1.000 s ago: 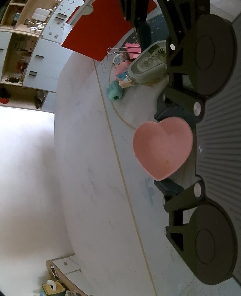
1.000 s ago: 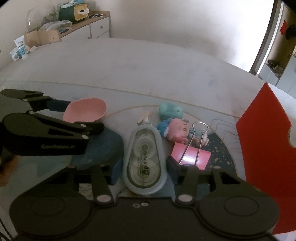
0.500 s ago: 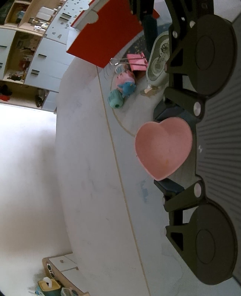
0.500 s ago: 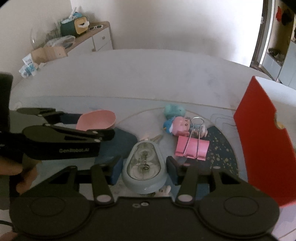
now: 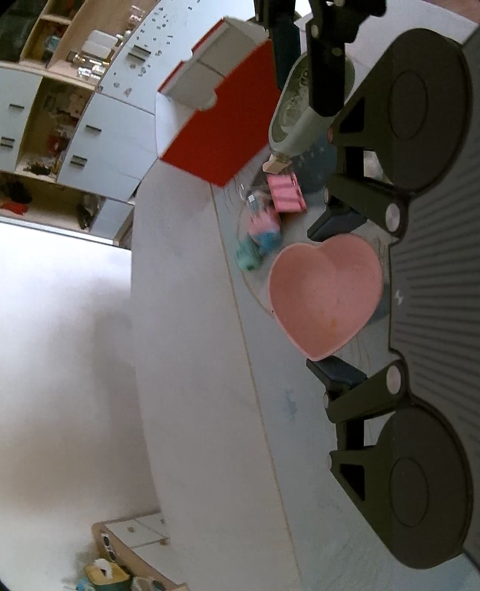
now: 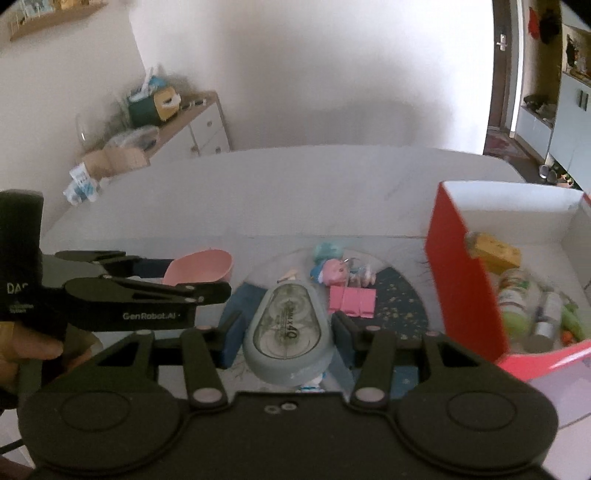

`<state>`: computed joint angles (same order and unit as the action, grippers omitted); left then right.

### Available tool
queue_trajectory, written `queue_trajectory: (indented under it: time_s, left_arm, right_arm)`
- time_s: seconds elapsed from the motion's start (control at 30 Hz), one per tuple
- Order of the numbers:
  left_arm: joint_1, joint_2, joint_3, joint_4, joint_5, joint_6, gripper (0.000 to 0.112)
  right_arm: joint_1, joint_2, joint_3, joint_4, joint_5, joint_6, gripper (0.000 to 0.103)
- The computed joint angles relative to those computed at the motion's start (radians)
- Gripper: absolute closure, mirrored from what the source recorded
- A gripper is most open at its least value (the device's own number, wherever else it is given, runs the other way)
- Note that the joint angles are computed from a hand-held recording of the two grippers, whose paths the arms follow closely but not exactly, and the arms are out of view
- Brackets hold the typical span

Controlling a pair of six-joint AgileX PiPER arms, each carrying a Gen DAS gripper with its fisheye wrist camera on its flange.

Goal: Organize rigid objects
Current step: 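Carry the pink dish in the left gripper and tape dispenser in the right into the red box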

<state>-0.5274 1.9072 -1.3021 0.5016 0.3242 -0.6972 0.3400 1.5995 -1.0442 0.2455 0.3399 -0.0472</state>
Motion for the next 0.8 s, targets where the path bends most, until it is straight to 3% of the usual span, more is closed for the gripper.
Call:
queue_trajectory:
  time_s: [0.37,0.53,0.8]
  left_arm:
    - [-0.135,-0.010,-0.145,-0.021,0.137,-0.019,0.045]
    - [-0.201,0.063,-0.288,-0.019,0.212,-0.035,0.045]
    - [-0.291,0.232,-0.576,-0.027,0.338,-0.027,0.045]
  right_arm:
    - [-0.193,-0.163,0.095,0.284,0.041,-0.356,0.052]
    - [-0.333,-0.185,0.109,0.486,0.094,-0.611,0.053]
    - [-0.569,-0.154,0.068,0.680,0.218,-0.926,0.053]
